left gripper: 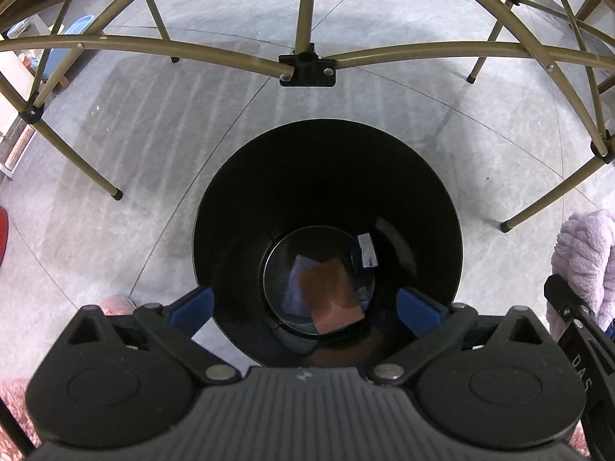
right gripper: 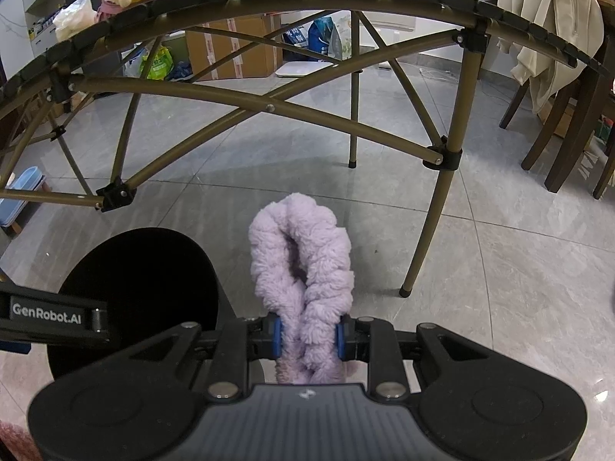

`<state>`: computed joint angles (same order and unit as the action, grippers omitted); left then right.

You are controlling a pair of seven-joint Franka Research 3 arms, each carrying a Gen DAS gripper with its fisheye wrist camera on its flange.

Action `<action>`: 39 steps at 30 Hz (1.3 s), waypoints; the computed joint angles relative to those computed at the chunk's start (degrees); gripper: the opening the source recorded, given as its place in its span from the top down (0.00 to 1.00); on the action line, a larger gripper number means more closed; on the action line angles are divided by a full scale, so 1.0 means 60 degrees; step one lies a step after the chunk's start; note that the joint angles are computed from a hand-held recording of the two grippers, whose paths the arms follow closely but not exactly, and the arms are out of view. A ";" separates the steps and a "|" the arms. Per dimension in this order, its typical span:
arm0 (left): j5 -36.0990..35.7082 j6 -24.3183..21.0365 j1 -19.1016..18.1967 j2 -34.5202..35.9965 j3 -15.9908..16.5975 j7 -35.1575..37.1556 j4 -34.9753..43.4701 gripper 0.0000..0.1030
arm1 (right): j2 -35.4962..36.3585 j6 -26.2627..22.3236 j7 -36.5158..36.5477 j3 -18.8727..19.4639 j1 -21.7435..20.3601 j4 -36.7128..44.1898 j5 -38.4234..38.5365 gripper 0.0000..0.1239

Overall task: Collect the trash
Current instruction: 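Move the right tool over the bin and open it to drop the scrunchie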

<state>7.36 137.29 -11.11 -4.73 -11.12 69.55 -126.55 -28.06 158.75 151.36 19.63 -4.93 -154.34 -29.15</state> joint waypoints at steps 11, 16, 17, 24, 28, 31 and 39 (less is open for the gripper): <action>0.0155 0.0156 0.0030 -0.0119 0.0014 0.0038 -0.0113 0.00 | 0.0132 -0.0354 -0.0130 -0.0194 0.0254 0.0135 0.0185 0.81; 0.0096 0.0278 0.0051 -0.0260 0.0064 0.0229 -0.0213 0.00 | 0.0119 -0.0540 -0.0171 -0.0326 0.0424 0.0143 0.0322 0.81; 0.0076 0.0306 0.0059 -0.0294 0.0078 0.0278 -0.0237 0.00 | 0.0109 -0.0578 -0.0205 -0.0368 0.0465 0.0139 0.0364 0.81; 0.0045 0.0608 0.0144 -0.0567 0.0162 0.0435 -0.0458 0.00 | 0.0184 -0.0782 -0.0397 -0.0560 0.0689 0.0209 0.0676 0.81; 0.0023 0.0743 0.0180 -0.0676 0.0206 0.0525 -0.0552 0.00 | 0.0187 -0.0848 -0.0504 -0.0650 0.0808 0.0218 0.0860 0.81; 0.0003 0.0839 0.0218 -0.0795 0.0254 0.0617 -0.0657 0.00 | 0.0190 -0.0862 -0.0622 -0.0691 0.0889 0.0221 0.0984 0.81; 0.0033 0.0973 0.0322 -0.1011 0.0346 0.0715 -0.0820 0.00 | 0.0229 -0.0814 -0.0972 -0.0815 0.1072 0.0230 0.1395 0.81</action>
<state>7.56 143.12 -9.18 -10.80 -9.04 73.85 -131.47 -26.69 153.86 145.53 14.74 1.51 -152.96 -20.78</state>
